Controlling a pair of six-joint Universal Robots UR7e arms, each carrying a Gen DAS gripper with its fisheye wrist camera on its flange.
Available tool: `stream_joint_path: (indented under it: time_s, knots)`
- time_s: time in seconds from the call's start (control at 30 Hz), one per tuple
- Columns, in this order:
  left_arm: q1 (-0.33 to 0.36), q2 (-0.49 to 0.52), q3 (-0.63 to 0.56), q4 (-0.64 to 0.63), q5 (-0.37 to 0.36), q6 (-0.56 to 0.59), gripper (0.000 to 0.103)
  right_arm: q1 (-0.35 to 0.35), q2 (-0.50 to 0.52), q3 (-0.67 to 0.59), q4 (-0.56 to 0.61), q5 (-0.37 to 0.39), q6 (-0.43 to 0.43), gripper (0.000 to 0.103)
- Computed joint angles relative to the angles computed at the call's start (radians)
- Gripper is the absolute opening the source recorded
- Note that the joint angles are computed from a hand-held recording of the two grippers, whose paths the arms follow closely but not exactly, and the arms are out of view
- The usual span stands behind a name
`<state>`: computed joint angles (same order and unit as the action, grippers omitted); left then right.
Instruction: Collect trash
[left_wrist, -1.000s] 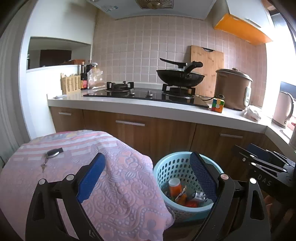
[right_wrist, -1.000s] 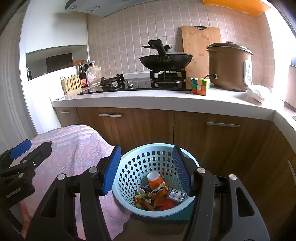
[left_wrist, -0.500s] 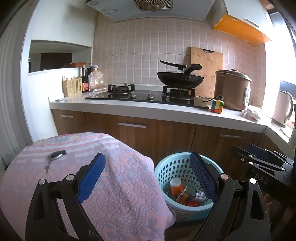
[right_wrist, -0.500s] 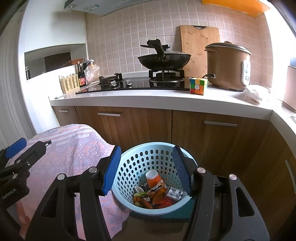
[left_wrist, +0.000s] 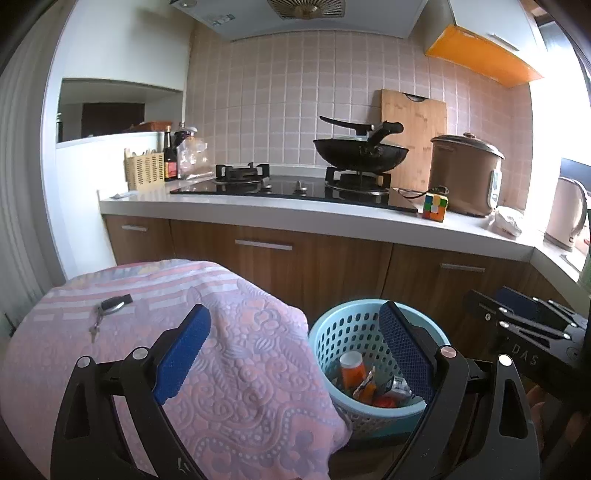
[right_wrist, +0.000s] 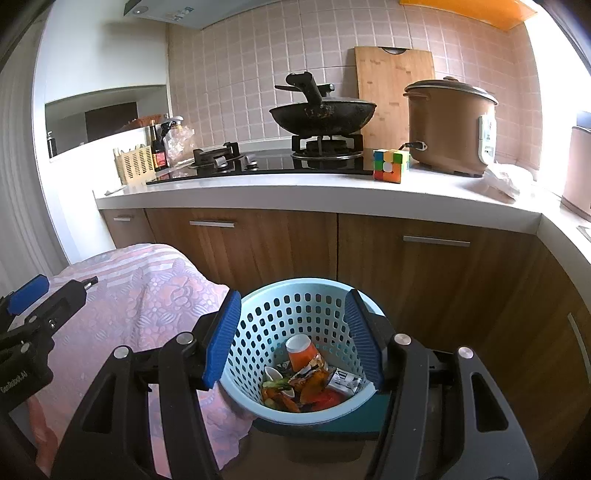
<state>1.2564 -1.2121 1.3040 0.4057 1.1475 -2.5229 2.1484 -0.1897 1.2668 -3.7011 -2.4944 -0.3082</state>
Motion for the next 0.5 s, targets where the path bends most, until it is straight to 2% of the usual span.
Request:
stream_joint_path:
  time_s: [0.5]
  knots:
    - [0.011,0.020,-0.013,0.023,-0.002,-0.003,0.090,0.003,0.006,-0.004,-0.011,-0.008,-0.007,0.055]
